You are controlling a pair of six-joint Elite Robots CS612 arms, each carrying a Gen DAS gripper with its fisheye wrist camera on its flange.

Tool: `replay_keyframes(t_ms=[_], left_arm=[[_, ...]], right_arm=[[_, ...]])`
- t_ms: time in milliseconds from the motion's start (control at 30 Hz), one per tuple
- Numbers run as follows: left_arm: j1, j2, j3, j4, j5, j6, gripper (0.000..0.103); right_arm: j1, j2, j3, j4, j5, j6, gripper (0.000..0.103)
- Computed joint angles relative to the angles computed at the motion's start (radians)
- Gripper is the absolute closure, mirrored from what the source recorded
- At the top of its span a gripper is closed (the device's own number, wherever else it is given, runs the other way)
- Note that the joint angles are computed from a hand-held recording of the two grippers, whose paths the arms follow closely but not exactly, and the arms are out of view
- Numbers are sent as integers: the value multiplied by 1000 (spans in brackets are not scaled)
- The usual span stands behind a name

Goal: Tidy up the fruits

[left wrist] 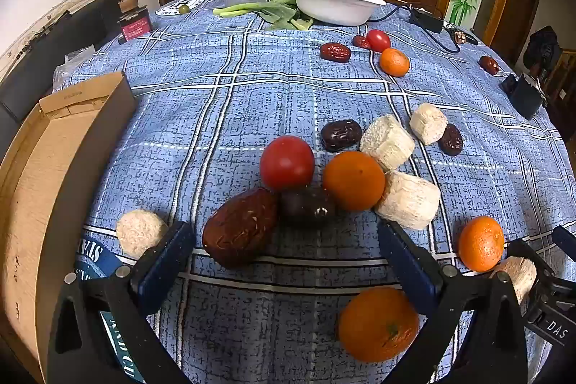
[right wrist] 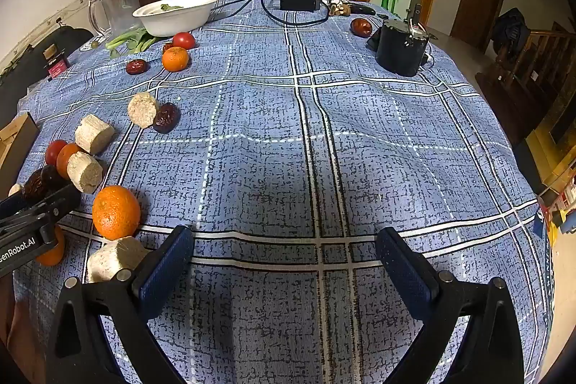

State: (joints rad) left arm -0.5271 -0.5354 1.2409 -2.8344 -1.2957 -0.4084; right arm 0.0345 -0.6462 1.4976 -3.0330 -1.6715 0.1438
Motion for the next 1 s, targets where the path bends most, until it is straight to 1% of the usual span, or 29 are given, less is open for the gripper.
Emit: replay_keyframes(t_ms=[800, 867, 1000], left_arm=[[0, 0, 0, 0, 1, -1, 0], [2, -2, -2, 13, -12, 14, 0], [16, 1, -31, 81, -66, 55, 0]], right_arm=[[0, 0, -1, 1, -1, 0, 1], [0, 0, -1, 1, -1, 0, 1], [0, 0, -1, 1, -1, 0, 1]])
